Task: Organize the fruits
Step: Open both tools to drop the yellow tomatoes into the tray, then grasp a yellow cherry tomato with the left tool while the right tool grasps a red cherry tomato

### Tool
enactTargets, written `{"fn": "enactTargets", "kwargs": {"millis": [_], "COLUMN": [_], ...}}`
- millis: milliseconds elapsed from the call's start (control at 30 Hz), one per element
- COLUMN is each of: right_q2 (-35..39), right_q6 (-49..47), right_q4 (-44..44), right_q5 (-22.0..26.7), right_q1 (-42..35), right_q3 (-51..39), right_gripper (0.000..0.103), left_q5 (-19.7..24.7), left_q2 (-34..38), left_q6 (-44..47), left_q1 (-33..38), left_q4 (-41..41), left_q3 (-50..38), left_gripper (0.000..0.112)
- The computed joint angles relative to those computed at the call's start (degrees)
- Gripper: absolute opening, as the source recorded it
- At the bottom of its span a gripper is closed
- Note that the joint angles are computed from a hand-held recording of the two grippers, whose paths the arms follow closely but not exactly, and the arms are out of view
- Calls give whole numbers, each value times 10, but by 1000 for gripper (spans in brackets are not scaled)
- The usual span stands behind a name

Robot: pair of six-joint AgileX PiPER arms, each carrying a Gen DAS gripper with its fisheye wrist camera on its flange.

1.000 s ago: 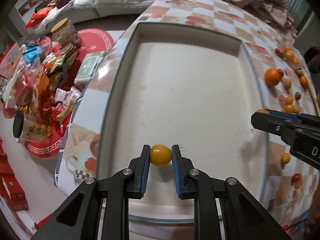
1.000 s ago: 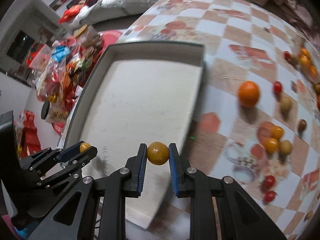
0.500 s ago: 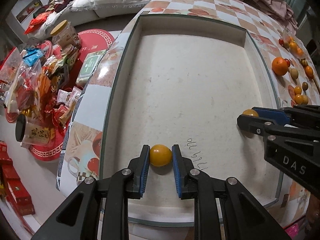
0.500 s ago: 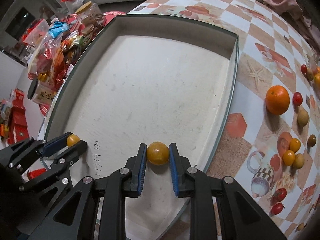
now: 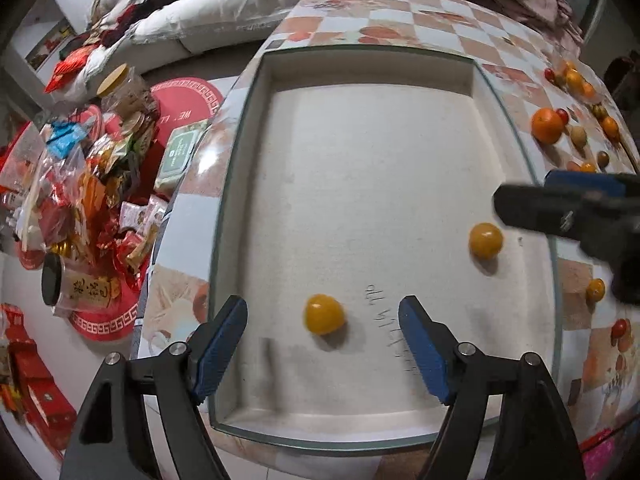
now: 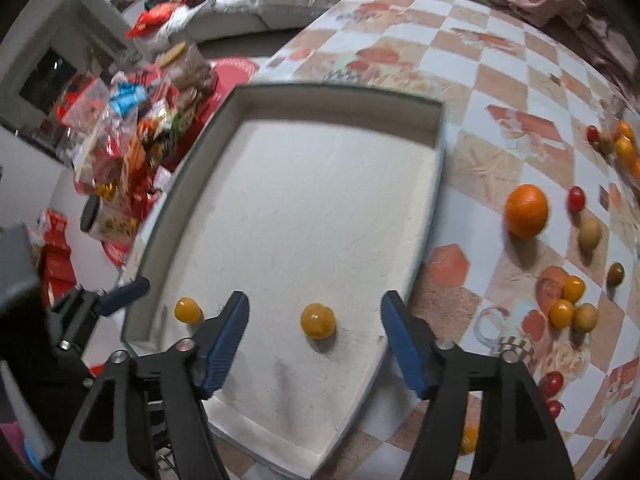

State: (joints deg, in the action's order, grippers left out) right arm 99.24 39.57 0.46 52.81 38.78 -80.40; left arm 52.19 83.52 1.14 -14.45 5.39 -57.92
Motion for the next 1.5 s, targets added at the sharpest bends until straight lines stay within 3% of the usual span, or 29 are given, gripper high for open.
{"fn": "enactTargets", "kwargs": {"millis": [300, 500, 733, 1133, 1367, 1433, 1500], "right_q2": [-154, -275, -390, -410, -372, -363, -351], "right_q6": [119, 214, 333, 474, 444, 435, 425], "right_q4": [-65, -107, -121, -152, -172, -177, -177], "right_q5": [13, 68, 138, 139, 105, 96, 84], "right_q1": [-22, -11, 52, 197, 189, 187, 182], "right_q3": [137, 251, 368, 432, 430, 430, 430], "right_gripper": [78, 78, 78, 75, 63, 60, 51], "left_q5": [26, 40, 51, 31, 32, 37, 44], "left_q2": [-10, 3, 31, 102, 123, 131, 140], "left_q6": [-10, -17, -7, -19, -46, -48, -39], "left_q1": [-101, -188, -266, -352, -355, -352, -345], "left_q4": [1, -10, -38, -47, -31, -32, -46], "left_q3": [-31, -70, -116, -116, -118, -123, -130], "left_gripper": [79, 79, 79, 79, 79, 66, 63]}}
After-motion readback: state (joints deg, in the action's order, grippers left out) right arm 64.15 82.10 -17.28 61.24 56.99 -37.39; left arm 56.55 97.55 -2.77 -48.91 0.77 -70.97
